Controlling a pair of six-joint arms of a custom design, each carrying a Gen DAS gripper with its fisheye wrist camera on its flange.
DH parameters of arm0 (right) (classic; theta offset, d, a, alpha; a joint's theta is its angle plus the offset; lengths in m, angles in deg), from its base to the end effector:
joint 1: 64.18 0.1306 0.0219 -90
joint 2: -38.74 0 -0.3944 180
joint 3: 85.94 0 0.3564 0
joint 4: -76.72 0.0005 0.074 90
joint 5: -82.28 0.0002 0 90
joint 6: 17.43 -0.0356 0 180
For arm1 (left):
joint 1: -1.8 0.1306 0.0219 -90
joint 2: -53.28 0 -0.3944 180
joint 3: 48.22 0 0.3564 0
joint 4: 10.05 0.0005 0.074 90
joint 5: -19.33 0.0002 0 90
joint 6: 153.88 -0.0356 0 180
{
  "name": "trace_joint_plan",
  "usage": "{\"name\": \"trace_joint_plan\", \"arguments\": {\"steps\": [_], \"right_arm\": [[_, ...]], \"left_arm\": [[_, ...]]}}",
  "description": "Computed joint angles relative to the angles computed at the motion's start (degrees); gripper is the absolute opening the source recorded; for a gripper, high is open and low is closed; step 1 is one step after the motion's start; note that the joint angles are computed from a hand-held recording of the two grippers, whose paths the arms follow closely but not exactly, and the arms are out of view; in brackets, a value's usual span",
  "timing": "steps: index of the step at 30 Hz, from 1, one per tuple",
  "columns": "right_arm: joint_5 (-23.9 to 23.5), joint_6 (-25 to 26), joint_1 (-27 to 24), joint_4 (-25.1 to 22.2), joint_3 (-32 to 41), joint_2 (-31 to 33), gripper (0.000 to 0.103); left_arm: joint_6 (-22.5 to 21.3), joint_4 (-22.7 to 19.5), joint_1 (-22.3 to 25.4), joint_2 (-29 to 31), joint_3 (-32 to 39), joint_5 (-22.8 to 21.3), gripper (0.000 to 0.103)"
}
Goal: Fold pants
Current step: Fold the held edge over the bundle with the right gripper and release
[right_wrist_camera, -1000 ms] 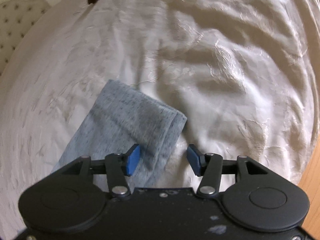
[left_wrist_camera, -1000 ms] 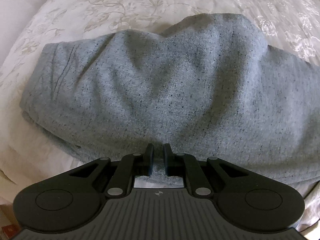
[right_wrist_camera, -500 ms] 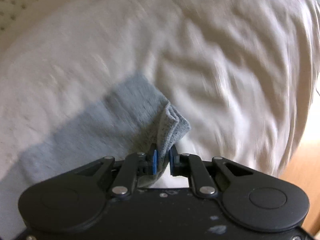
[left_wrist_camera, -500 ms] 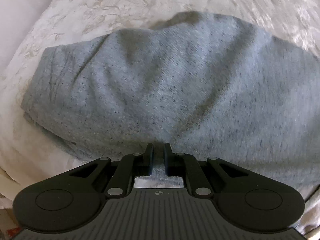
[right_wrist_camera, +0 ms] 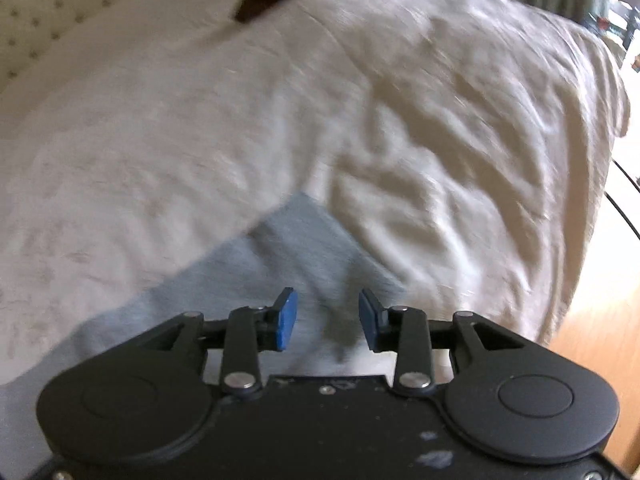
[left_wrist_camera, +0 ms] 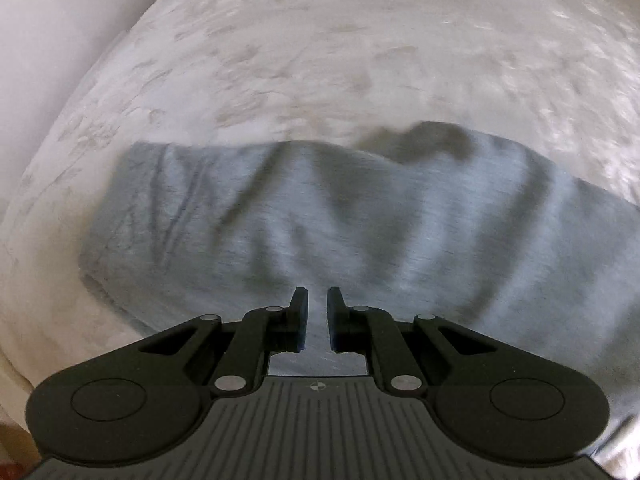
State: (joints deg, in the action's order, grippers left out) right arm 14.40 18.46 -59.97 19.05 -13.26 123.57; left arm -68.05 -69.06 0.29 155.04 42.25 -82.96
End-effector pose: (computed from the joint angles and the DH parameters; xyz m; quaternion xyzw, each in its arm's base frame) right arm 0.3715 0.0134 0.3479 0.4381 0.8619 -0.0812 0.2422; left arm 0.4883 -0.0058 0.3445 0.0302 0.9793 0.1094 0.1676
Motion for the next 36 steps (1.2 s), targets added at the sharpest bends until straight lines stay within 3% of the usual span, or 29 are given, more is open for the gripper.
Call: {"name": "trace_joint_plan", "arguments": {"steps": [4,7,12,14,17,21,25,31,33,34,36], "right_arm": [[-1.1,2.1,4.3,3.7,2.8,1.2,0.045],[-3.2,4.6,7.7,7.7,6.0,4.1,0.047],[-13.2,13.5,12.5,14.1,14.1,12.8,0.051],[-17.4,18.0,14.2,14.7,18.8,17.3,0.059],[-23.0,24.5,16.7,12.1,29.3,26.1,0.06],[-27.0,30.8,18.8,9.5,41.6,35.6,0.061],[-33.0,33.1,19.8,2.6,56.2,45.6,0.061],[-36.7,37.5,20.9,-11.9,78.4,59.3,0.061],[-38.8,39.1,20.8,-16.8,84.5,62.8,0.044],[-40.1,40.1,20.8,-19.0,87.1,64.1,0.005],[-40.7,40.8,21.3,-18.2,84.1,62.3,0.004]], "left_arm": [[-1.0,-1.9,2.7,2.1,-0.4,-1.1,0.011],[-4.1,-1.7,5.2,1.9,-2.7,1.4,0.011],[-7.9,-1.9,5.5,1.3,-3.2,2.3,0.011],[-7.6,-3.8,5.6,2.0,-1.4,3.1,0.011],[-8.0,-6.5,7.1,3.6,2.4,7.1,0.011],[-10.4,-7.7,8.5,4.6,6.1,10.1,0.011],[-13.7,-8.0,9.6,6.4,9.6,11.9,0.011],[-16.2,-7.8,10.8,9.0,13.2,13.6,0.011],[-16.7,-7.7,11.0,9.8,14.3,14.0,0.011],[-16.7,-7.3,10.9,10.7,15.0,14.1,0.011],[-16.8,-7.5,11.0,12.1,17.2,14.7,0.011]]}}
